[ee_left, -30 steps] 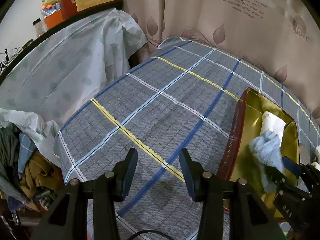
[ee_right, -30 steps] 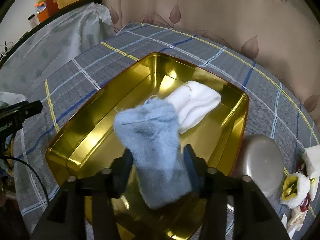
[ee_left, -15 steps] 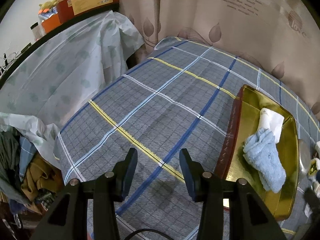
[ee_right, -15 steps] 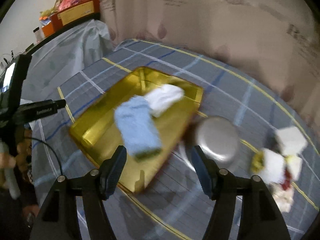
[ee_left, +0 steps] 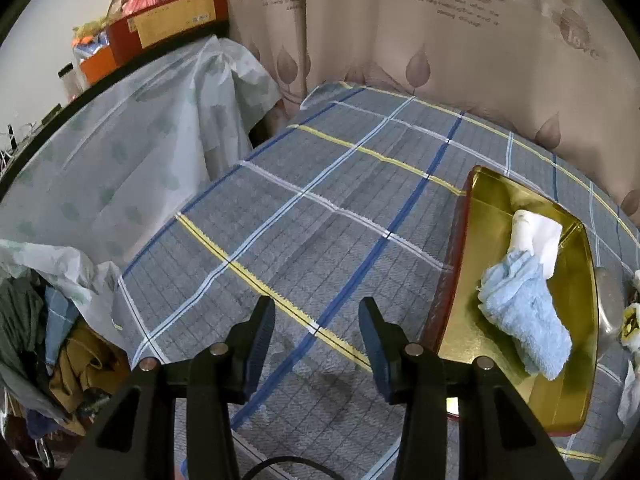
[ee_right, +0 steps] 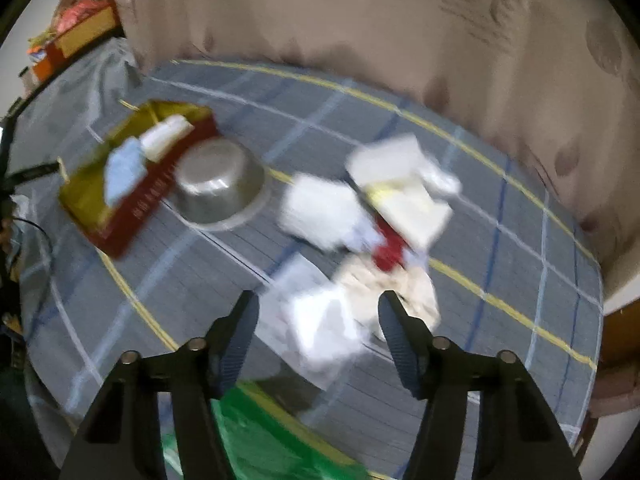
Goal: Organize soft objects
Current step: 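Grasp the white thin cloth beside the cream cloth with the right gripper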
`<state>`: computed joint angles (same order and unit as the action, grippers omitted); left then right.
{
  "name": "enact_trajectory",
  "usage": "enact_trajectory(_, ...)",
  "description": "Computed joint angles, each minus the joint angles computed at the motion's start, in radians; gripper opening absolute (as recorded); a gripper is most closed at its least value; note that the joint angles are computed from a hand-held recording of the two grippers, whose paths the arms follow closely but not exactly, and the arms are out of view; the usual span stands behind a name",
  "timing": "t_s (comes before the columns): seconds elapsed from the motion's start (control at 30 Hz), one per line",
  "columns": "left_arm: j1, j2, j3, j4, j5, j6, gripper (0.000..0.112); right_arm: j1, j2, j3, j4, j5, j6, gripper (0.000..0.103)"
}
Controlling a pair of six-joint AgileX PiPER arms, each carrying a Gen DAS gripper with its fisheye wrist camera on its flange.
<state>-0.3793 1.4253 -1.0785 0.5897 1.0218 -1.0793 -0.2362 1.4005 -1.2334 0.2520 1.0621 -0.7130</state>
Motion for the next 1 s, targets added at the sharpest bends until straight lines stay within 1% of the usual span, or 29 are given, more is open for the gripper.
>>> enact_trajectory(0.07,-0.01,0.005,-0.004,0.01,0.006,0.0,0.044,-0.041,0.025,0.016,0.018,-0.002,-0.048,0.048)
enact_trajectory(0.1,-0.017,0.007,-0.005,0.014,0.007,0.001,0.044,-0.052,0.042,0.028,0.027,-0.004,-0.071,0.047)
enact_trajectory(0.23,-0.053,0.01,-0.013,0.009,0.006,0.044,0.044,-0.074,0.071,0.066,0.073,-0.016,-0.157,0.046)
enact_trajectory(0.3,-0.087,0.008,-0.019,0.015,0.011,0.054,0.044,-0.081,0.096,0.065,0.098,-0.003,-0.195,0.046)
enact_trajectory(0.37,-0.127,0.011,-0.036,0.016,0.021,0.082,0.044,-0.074,0.117,0.056,0.099,0.012,-0.211,0.046)
enact_trajectory(0.47,-0.187,0.03,-0.076,0.016,0.038,0.128,0.044,-0.065,0.136,0.055,0.087,0.011,-0.223,0.048)
enact_trajectory(0.53,-0.222,0.053,-0.114,0.006,0.048,0.155,0.044,-0.064,0.152,0.052,0.087,0.008,-0.227,0.048)
enact_trajectory(0.63,-0.259,0.096,-0.18,-0.033,0.032,0.2,0.044,-0.058,0.165,0.053,0.075,-0.014,-0.228,0.048)
enact_trajectory(0.77,-0.289,0.179,-0.285,-0.086,0.025,0.251,0.044,-0.072,0.189,0.041,0.091,-0.014,-0.228,0.048)
enact_trajectory(0.83,-0.309,0.211,-0.324,-0.101,0.027,0.266,0.044,-0.085,0.19,0.04,0.105,-0.01,-0.238,0.043)
enact_trajectory(0.9,-0.337,0.249,-0.372,-0.108,0.034,0.279,0.044,-0.097,0.188,0.041,0.113,-0.003,-0.243,0.036)
enact_trajectory(0.93,-0.348,0.268,-0.398,-0.112,0.039,0.289,0.044,-0.109,0.19,0.037,0.122,0.011,-0.249,0.036)
enact_trajectory(1.0,-0.369,0.303,-0.444,-0.127,0.039,0.307,0.044,-0.126,0.186,0.036,0.13,0.022,-0.249,0.028)
